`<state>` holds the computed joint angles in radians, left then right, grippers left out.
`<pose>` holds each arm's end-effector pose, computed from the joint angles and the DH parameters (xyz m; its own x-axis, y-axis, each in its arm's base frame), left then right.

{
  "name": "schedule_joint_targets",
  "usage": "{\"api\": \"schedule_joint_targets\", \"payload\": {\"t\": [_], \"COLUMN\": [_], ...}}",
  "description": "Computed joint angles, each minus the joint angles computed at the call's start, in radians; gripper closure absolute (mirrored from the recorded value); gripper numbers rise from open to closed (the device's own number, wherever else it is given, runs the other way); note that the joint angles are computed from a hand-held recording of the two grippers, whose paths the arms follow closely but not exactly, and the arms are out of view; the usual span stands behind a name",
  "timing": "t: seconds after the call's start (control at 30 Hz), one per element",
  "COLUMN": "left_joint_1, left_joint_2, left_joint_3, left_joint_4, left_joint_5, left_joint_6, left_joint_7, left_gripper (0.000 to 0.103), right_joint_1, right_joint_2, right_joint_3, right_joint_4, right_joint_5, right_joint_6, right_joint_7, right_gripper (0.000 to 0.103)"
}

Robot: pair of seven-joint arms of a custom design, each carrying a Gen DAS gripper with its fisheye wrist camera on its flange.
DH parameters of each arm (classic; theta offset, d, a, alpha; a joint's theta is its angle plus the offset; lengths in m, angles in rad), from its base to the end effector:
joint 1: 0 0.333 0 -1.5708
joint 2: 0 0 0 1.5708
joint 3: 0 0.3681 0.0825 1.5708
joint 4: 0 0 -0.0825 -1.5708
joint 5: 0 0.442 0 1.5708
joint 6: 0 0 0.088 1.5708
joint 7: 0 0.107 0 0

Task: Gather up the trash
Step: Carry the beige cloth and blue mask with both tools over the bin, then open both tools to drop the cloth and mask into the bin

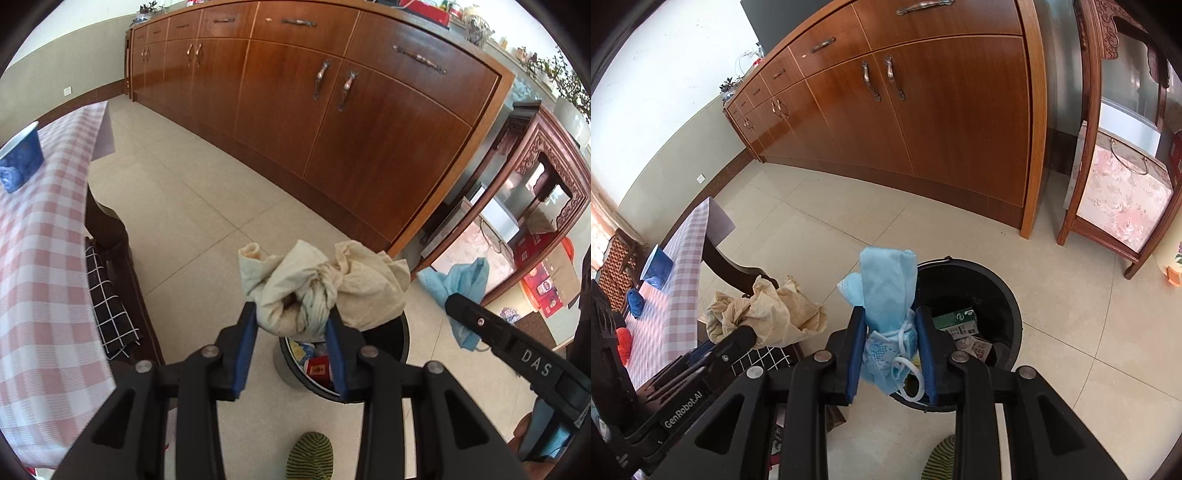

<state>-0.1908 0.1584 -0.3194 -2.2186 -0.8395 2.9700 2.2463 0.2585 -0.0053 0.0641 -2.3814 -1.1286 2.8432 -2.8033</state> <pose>0.5688 -0.2552 0.3687 -0.4291 -0.8700 0.2430 -0.7835 0.2246 -0.5794 0.5078 0.2199 0.3632 -0.4379 -0.8560 -0.2750 -0.6449 0.5121 -0.5673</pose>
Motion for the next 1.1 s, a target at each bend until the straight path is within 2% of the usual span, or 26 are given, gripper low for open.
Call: {"api": "schedule_joint_targets", "payload": {"t": [0.27, 0.5, 0.6, 0.67, 0.7, 0.77, 0.87, 1.1], "left_joint_1": [-0.074, -0.093, -0.080, -0.079, -0.074, -0.062, -0.036, -0.002], "left_joint_2": [0.096, 0.164, 0.192, 0.204, 0.208, 0.206, 0.178, 0.062], "left_joint_3": [0.050, 0.055, 0.042, 0.037, 0.032, 0.019, -0.009, -0.047], "left_joint_4": [0.050, 0.110, 0.139, 0.149, 0.150, 0.149, 0.118, 0.029], "left_joint_5": [0.284, 0.426, 0.440, 0.447, 0.445, 0.436, 0.404, 0.344], "left_joint_6": [-0.017, -0.062, -0.088, -0.090, -0.087, -0.082, -0.029, 0.070], "left_joint_7": [-0.236, -0.349, -0.366, -0.379, -0.380, -0.376, -0.348, -0.258], "left_gripper": [0.066, 0.062, 0.054, 0.040, 0.038, 0.037, 0.037, 0.037], "right_joint_1": [-0.027, -0.041, -0.044, -0.042, -0.040, -0.034, -0.035, -0.039], "right_joint_2": [0.047, 0.076, 0.088, 0.090, 0.089, 0.078, 0.053, 0.003], "right_joint_3": [-0.035, -0.062, -0.072, -0.077, -0.080, -0.084, -0.081, -0.039], "right_joint_4": [-0.009, -0.015, -0.016, -0.015, -0.015, -0.018, -0.026, -0.020], "right_joint_5": [0.137, 0.219, 0.260, 0.267, 0.266, 0.237, 0.175, 0.054], "right_joint_6": [0.022, 0.038, 0.045, 0.038, 0.033, 0.012, 0.003, -0.008], "right_joint_7": [-0.125, -0.191, -0.222, -0.223, -0.218, -0.178, -0.110, -0.013], "right_gripper": [0.074, 0.072, 0.065, 0.048, 0.045, 0.044, 0.044, 0.044]}}
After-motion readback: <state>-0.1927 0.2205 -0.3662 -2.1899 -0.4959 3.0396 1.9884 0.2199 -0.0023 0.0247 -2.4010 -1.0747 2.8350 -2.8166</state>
